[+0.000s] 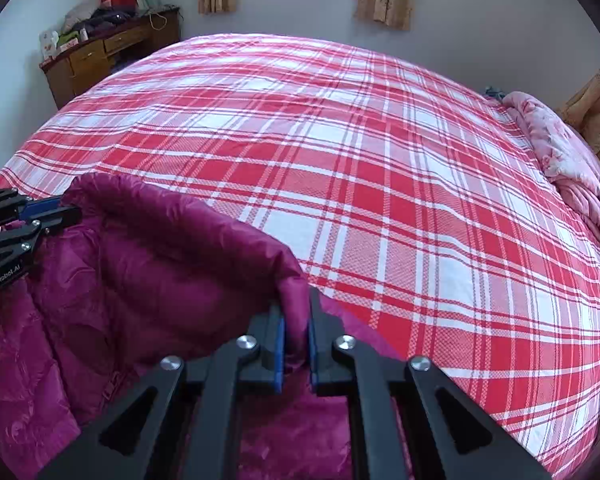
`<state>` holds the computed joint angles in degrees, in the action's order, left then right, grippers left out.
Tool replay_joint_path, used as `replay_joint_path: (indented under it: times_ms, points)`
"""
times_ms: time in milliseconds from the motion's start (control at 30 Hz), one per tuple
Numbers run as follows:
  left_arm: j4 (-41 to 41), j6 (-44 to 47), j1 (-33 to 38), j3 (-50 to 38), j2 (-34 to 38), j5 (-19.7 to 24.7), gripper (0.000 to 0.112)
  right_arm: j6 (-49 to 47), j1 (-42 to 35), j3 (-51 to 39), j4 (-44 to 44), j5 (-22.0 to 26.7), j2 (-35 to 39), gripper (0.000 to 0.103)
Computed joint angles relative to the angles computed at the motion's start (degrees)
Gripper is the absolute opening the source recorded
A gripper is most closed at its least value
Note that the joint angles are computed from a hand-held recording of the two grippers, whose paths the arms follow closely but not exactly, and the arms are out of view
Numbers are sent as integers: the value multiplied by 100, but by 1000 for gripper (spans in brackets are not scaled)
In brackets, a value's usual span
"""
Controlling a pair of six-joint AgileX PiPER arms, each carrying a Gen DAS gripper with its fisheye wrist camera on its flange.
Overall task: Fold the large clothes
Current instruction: 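Lift the hem with both tools toward the collar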
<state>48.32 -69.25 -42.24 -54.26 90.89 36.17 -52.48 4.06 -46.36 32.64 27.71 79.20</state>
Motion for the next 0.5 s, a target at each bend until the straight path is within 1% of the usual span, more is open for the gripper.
replay_joint_path:
  times_ms: [67,100,133,167,200,233,300,333,367,400,433,467,500]
  points:
    - [53,-180,19,381,-432,-348,14,-543,-168,173,407,-52,-99,11]
    - [185,-427,-18,524,-631,-391,14,-781,-218,284,573,-146,-133,10]
    - [224,-621,-1,713,-905,-576,14,-924,-164,432,610,-410,-158,10]
    - [132,-648,87,914,-1219,-918,14,-1054,-122,527,682,-568,-162,10]
    - [226,-802,87,1007,-1408,-1030,14,-1332,-136,630,908,-637,-169,10]
    - [479,-1117,-15,1011,-1539,-913,14,-1531,-130,694,1061,-704,-165,10]
    - [778,-1446,-31,898,-1601,-859,15,-1999,15,945,1393,-1082,-243,10]
    - [715,-1378,25,685,-1468,-783,16,-2239,30,1017,1573,-1158,-268,10]
    - [575,-1241,95,499,-1336,-786,19,-2461,29,1066,1772,-1190,-264,10]
    - [382,-1006,215,310,-1163,-896,23,-2491,21,1066,1825,-1200,-220,10]
    - [274,-811,267,38,-874,-858,37,-2530,7,1063,1883,-1217,-180,10]
    - [322,-846,218,-233,-589,-634,58,-2651,-22,1078,2010,-1225,-159,10]
    - [344,-890,204,-412,-361,-528,68,-2837,-62,1088,2192,-1220,-130,10]
